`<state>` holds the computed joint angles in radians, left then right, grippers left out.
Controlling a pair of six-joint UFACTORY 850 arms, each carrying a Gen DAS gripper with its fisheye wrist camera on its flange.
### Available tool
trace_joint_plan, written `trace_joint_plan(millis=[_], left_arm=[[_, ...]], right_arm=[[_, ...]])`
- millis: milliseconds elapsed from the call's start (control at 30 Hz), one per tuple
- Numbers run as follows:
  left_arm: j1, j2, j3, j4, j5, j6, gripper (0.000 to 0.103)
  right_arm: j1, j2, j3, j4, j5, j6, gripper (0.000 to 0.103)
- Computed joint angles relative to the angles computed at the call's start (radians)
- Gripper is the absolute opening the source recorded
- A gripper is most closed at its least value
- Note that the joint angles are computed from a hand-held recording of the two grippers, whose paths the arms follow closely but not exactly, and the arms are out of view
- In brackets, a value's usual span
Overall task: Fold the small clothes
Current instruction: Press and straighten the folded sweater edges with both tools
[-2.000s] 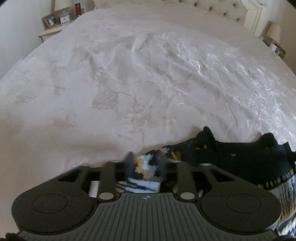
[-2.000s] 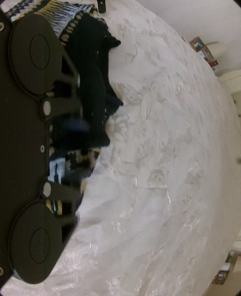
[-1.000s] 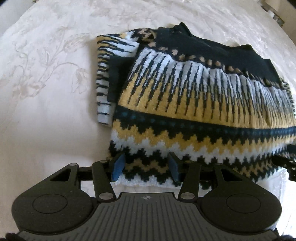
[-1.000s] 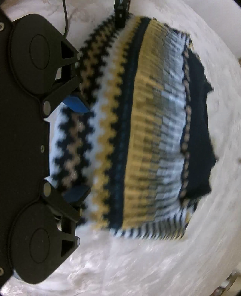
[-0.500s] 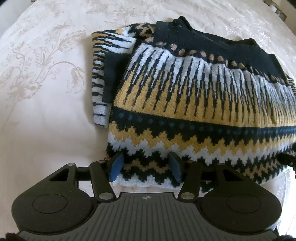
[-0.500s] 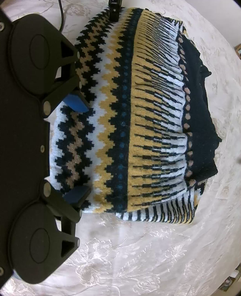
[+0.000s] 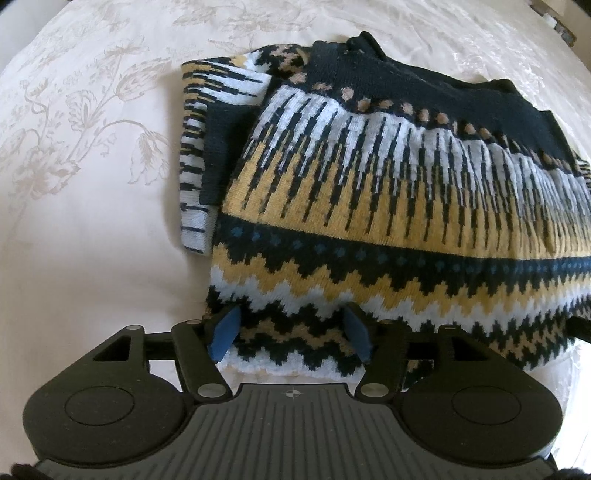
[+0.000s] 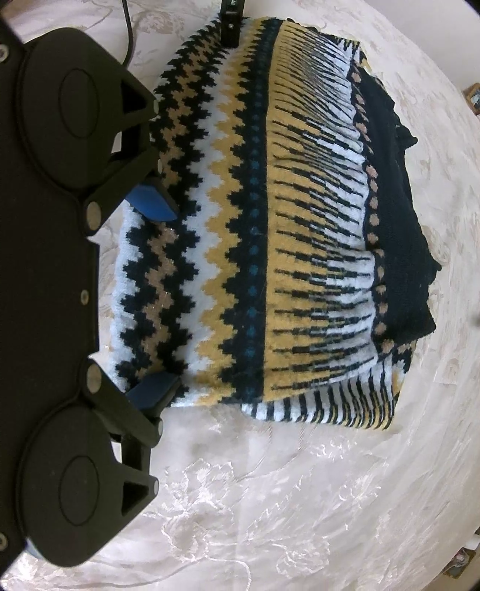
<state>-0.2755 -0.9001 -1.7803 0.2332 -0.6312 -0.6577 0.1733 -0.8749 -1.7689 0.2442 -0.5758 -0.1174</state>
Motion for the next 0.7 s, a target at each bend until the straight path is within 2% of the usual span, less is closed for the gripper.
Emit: trace_joint_plan(millis=[200, 267, 367, 400, 433, 567, 700], left_arm=[[0.002, 0.001, 0.006, -0.015, 0.014, 0.009, 0.068], [0.003, -0.001, 0.004, -0.029, 0.015, 0.023, 0.072], [0.006, -0.014, -0.014, -0.077, 0.010, 0.076, 0.086], [0.008, -0.021, -0.023, -0.109, 0.009, 0.115, 0.097], [0.008, -0.030, -0.035, -0.134, 0.003, 0.153, 0.102], [-0.010, -0.061, -0.080, -0.077, -0.033, 0.107, 0.102], [-0.021, -0.058, -0.068, -0.025, -0.011, 0.049, 0.102]], right_arm=[[-0.024, 0.018, 0.019, 0.085, -0.007, -0.037, 0.090], [-0.041, 0.038, 0.041, 0.129, 0.011, -0.035, 0.096], [-0.085, 0.064, 0.086, 0.304, 0.053, -0.112, 0.096], [-0.102, 0.068, 0.098, 0.374, 0.062, -0.147, 0.096], [-0.115, 0.066, 0.102, 0.419, 0.063, -0.168, 0.097], [-0.157, 0.031, 0.072, 0.557, 0.031, -0.209, 0.099], [-0.179, -0.030, 0.006, 0.667, -0.028, -0.275, 0.101]])
